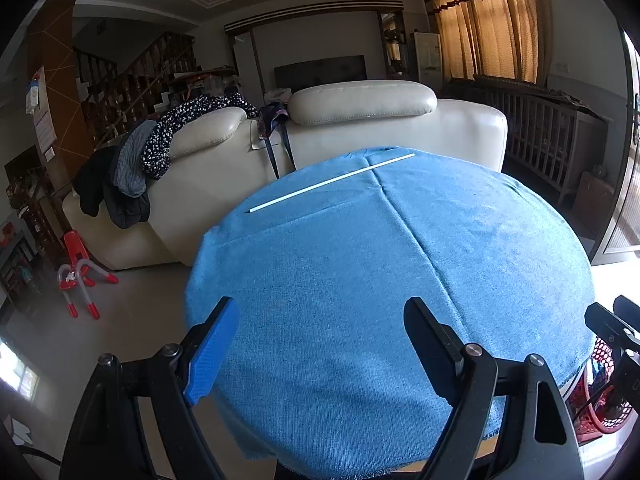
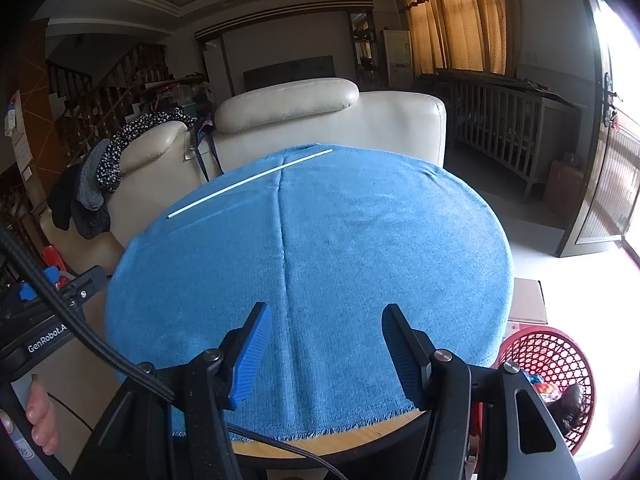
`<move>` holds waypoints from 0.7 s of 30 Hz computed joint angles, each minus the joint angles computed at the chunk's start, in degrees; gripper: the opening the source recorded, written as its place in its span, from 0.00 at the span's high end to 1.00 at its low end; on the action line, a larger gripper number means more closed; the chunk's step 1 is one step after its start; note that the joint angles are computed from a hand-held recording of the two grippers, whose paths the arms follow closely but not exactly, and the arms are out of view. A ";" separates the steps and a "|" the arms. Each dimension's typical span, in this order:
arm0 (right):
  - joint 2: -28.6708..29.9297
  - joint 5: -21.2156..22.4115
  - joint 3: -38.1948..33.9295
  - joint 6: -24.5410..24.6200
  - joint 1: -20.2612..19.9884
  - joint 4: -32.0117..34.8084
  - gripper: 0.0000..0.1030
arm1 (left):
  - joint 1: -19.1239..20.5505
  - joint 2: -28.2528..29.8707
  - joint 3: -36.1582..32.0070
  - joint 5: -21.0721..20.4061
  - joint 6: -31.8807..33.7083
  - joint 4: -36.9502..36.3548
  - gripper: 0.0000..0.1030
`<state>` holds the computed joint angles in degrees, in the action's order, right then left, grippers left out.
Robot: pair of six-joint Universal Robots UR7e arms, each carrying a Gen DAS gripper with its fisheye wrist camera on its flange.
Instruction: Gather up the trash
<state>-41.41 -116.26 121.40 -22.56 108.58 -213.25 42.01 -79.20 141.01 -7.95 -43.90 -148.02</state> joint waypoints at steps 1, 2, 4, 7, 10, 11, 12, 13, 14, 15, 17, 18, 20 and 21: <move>0.02 0.01 0.00 -0.01 -0.04 -0.03 0.40 | 0.00 -0.09 -0.02 0.03 -0.34 0.46 0.18; 0.02 0.05 0.01 0.02 -0.06 -0.07 0.40 | 0.00 -0.16 -0.01 0.02 -0.51 0.65 0.18; 0.00 0.18 0.00 0.16 -0.16 -0.02 0.40 | 0.13 0.05 0.00 -0.07 0.09 -0.13 0.18; -0.01 0.21 -0.06 0.28 -0.27 0.11 0.40 | 0.09 -0.02 -0.07 -0.01 -1.02 1.27 0.18; -0.03 0.29 -0.03 0.44 -0.34 0.08 0.40 | 0.08 0.01 -0.05 0.07 -1.20 1.44 0.18; -0.02 0.33 -0.02 0.48 -0.38 0.03 0.40 | 0.10 0.04 -0.13 0.04 -1.21 1.50 0.18; -0.06 0.35 0.05 0.47 -0.43 -0.01 0.40 | 0.11 0.00 -0.10 -0.06 -1.17 1.51 0.18; -0.08 0.35 0.06 0.46 -0.44 0.00 0.40 | 0.11 0.00 -0.11 -0.06 -1.30 1.60 0.18; -0.09 0.40 0.07 0.48 -0.46 0.02 0.40 | 0.05 -0.17 -0.14 0.00 -2.22 2.73 0.18; -0.13 0.41 0.06 0.51 -0.49 0.09 0.40 | 0.03 -0.26 -0.11 0.00 -2.44 3.04 0.18; -0.19 0.45 0.08 0.50 -0.54 0.15 0.40 | 0.07 -0.07 -0.13 -0.04 -2.21 2.73 0.18; -0.17 0.46 0.07 0.49 -0.57 0.09 0.40 | 0.12 0.16 -0.26 0.00 -2.10 2.55 0.18; -0.21 0.49 0.08 0.55 -0.59 0.19 0.40 | 0.21 0.33 -0.32 -0.08 -1.76 2.21 0.18; -0.22 0.49 0.10 0.58 -0.63 0.22 0.40 | 0.24 0.30 -0.32 -0.08 -1.98 2.47 0.18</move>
